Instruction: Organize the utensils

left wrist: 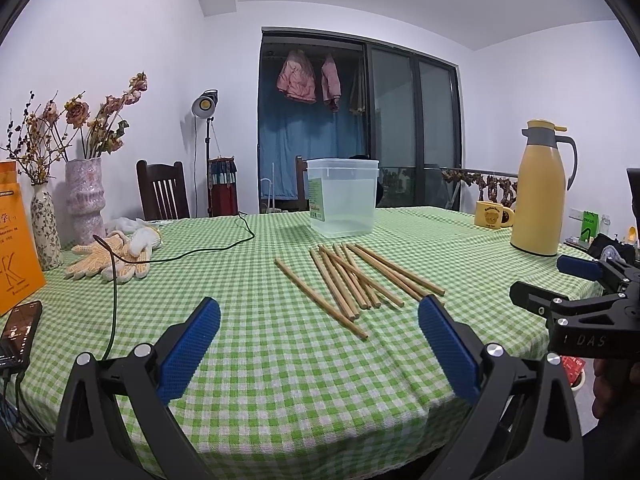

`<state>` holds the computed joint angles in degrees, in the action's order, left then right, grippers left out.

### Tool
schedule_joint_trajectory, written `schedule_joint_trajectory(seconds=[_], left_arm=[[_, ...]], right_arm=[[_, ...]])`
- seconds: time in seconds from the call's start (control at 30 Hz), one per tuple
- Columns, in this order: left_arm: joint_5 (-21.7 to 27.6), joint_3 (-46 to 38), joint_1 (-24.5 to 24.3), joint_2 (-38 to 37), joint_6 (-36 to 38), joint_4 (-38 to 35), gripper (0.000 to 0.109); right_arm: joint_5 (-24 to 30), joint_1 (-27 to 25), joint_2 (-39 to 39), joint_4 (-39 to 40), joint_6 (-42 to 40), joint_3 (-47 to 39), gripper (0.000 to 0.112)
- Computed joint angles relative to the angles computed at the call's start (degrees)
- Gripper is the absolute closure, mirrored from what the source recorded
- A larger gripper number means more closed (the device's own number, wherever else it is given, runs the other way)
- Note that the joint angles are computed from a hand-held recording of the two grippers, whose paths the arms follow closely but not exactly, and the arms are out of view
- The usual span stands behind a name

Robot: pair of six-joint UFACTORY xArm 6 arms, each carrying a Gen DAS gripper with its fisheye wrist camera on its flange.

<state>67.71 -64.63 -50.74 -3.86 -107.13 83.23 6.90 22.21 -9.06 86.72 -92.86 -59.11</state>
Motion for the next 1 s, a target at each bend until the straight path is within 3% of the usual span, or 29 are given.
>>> schedule_joint_trajectory(seconds=[0.27, 0.4, 1.0], left_arm=[[0.0, 0.1, 0.1, -0.3, -0.3, 0.2, 0.012], [0.1, 0.1, 0.1, -0.2, -0.3, 0.2, 0.012], [0.9, 0.8, 0.5, -0.4, -1.9, -0.2, 0.012]], right_arm=[[-3.0, 1.1, 0.3, 6.6, -6.7, -1.2, 0.017], [-1.9, 0.3, -0.1, 9.1, -8.2, -1.2, 0.017], [-0.8, 0.5, -0.2, 4.9, -4.5, -0.2, 0.017]])
